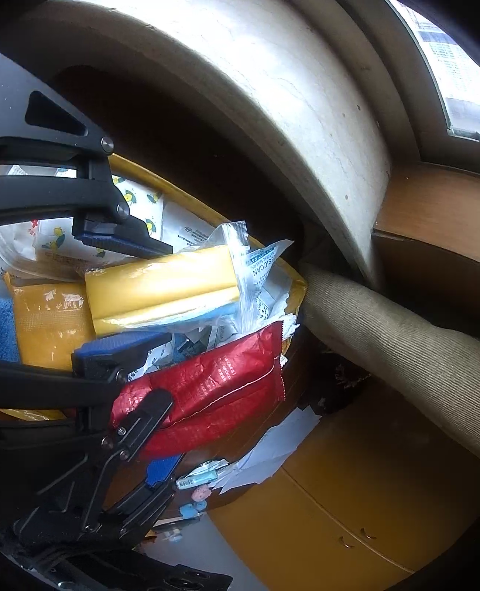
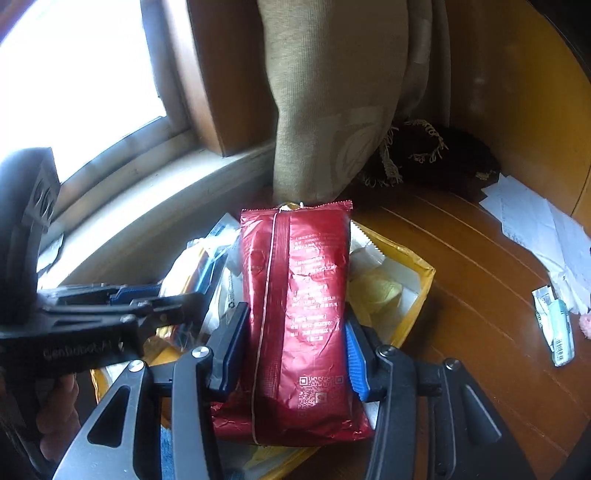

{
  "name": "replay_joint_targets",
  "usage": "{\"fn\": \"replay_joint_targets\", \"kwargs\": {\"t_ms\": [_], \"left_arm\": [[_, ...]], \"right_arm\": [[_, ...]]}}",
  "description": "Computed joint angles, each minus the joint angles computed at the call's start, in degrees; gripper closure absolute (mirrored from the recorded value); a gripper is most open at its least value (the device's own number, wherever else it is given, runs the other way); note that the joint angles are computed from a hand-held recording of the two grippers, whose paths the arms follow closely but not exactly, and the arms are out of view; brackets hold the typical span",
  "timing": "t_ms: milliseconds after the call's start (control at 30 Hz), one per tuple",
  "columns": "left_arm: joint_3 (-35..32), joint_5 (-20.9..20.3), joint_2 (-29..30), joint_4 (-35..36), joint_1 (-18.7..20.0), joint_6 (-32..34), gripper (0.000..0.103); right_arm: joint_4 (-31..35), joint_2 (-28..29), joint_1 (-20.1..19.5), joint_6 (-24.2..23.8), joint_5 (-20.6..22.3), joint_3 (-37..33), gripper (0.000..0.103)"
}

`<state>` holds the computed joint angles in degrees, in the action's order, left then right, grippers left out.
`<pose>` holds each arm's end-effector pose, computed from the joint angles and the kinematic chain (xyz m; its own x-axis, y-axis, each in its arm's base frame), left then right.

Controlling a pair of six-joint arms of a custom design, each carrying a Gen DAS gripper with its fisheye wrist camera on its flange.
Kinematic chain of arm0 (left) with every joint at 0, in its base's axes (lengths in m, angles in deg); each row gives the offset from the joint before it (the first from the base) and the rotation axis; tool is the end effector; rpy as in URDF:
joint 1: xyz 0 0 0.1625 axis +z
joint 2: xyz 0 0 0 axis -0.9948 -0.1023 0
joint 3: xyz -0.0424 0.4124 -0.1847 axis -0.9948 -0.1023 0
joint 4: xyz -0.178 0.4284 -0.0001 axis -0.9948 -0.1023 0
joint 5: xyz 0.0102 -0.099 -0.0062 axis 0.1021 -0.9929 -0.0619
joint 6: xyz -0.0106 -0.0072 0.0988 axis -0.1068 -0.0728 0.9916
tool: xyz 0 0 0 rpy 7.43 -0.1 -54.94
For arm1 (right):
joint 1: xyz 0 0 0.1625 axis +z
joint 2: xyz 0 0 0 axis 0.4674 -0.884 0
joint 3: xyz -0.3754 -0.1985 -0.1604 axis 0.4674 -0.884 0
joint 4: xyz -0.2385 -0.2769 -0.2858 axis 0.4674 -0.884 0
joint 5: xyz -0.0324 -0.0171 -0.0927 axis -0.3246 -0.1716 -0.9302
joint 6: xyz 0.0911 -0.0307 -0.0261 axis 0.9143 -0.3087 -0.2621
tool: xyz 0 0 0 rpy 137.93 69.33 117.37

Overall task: Organize soft objects
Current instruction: 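Carry the plastic bag and red foil bag into the tray with both tools, then open both tools in the tray and withdraw them to the table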

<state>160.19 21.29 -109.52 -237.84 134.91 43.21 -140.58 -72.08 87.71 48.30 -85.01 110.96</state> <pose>-0.1336 -0.4478 0.2031 -0.8920 0.2419 -0.3819 0.3716 0.8734 -0.3146 0.2749 -0.4156 0.0725 -0.7452 -0.1640 0.6463 -0.5285 0.7364 -0.4224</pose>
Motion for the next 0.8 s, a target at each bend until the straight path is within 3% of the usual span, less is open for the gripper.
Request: {"fn": "replay_joint_targets", "kwargs": {"t_ms": [133,267,333,400,800], "left_arm": [[0.5,1.4,0.3,-0.7,-1.0,0.9,0.062],[1.0,-1.6,-1.0,-1.1,-0.4,0.8,0.044],[1.5,-3.1,-2.0,-1.8,-0.5,0.2,0.037],[2.1,-3.3,-3.0,-1.4,-1.2,-0.5,0.036],[6.9,0.5,-8.0,1.8,-7.7,-8.0,0.036]], "right_arm": [[-1.3,0.5,0.1,-0.3,-0.2,0.2,0.053],[2.6,-3.1,-1.5,4.4,4.3,1.5,0.049],[2.6,-5.4,-2.3,6.3,7.6,3.0,0.041],[-0.1,-6.8,-2.4,6.5,9.3,4.6,0.032],[-4.1,-14.4,-3.7,8.8,10.9,12.3,0.030]]}}
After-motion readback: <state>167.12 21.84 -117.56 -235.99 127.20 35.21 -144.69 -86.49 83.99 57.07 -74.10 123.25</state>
